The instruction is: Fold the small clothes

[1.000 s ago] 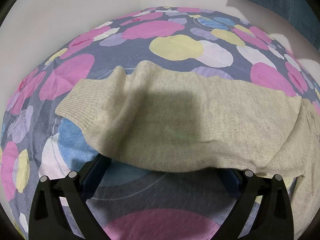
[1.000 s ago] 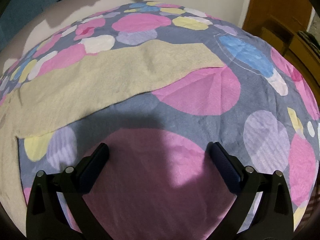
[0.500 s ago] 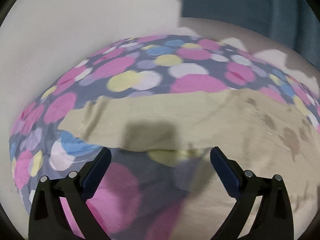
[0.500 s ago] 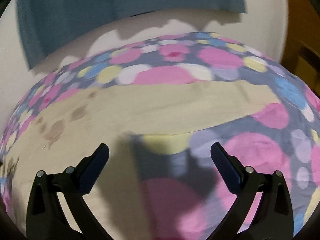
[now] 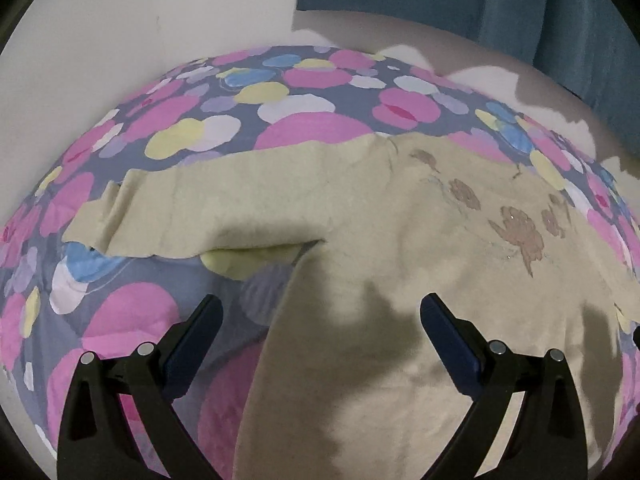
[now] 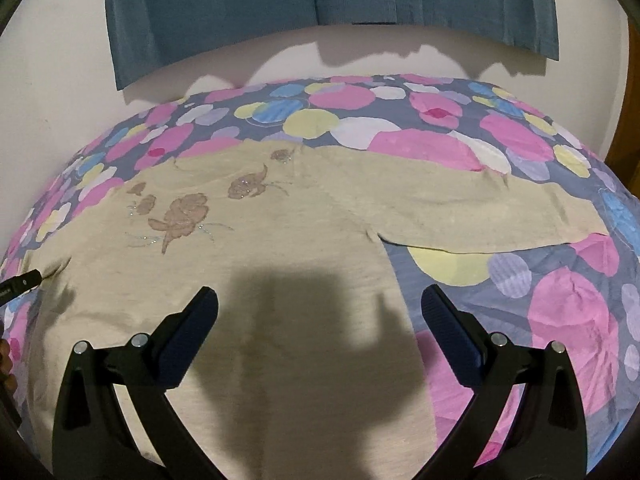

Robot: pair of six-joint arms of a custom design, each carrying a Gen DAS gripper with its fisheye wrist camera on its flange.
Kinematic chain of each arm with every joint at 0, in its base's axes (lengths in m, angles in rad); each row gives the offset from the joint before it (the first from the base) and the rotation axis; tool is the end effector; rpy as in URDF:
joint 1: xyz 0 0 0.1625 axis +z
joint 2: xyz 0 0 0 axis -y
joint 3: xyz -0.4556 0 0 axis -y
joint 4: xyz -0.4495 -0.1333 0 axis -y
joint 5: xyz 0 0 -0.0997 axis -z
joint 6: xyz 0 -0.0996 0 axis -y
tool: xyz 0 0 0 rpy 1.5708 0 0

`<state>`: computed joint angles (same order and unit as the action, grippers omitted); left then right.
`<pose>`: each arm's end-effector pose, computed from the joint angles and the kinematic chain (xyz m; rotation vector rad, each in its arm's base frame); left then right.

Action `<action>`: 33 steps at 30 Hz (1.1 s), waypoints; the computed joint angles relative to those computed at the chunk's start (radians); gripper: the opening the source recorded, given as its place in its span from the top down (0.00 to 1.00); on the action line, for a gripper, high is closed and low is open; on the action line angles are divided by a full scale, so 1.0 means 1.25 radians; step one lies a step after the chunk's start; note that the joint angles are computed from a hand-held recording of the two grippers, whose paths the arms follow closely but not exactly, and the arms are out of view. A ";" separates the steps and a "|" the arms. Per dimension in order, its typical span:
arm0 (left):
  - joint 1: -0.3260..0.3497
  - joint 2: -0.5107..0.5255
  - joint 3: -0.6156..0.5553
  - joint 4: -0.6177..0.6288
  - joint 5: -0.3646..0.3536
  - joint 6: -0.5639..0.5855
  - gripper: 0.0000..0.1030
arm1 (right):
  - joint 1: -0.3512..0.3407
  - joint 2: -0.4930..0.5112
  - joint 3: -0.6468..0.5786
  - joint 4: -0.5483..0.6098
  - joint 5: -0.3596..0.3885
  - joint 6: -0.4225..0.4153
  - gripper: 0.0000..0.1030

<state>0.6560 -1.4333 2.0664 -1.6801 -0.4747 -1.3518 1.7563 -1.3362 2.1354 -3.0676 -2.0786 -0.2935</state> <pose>-0.2517 -0.4737 0.2586 -0.1182 2.0970 -0.9107 0.1852 -0.5265 0.2808 0.3598 -2.4569 0.8631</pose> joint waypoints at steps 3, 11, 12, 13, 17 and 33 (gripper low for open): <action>-0.008 0.002 0.005 -0.011 0.000 0.003 0.05 | -0.002 0.000 -0.001 -0.001 0.001 0.003 0.02; -0.035 0.012 0.010 -0.001 0.017 -0.001 0.05 | -0.003 -0.001 -0.002 0.009 0.001 0.013 0.02; -0.036 0.013 0.012 -0.011 0.014 0.007 0.04 | -0.004 -0.001 -0.002 0.011 0.003 0.013 0.02; -0.037 0.014 0.013 -0.014 0.013 0.010 0.04 | -0.003 -0.001 -0.001 0.012 0.003 0.015 0.02; -0.042 0.022 0.015 -0.025 0.010 0.021 0.05 | -0.002 0.001 0.000 0.006 0.003 0.012 0.02; -0.058 0.030 0.019 -0.044 0.011 0.040 0.04 | 0.005 0.005 0.005 0.007 -0.001 0.018 0.02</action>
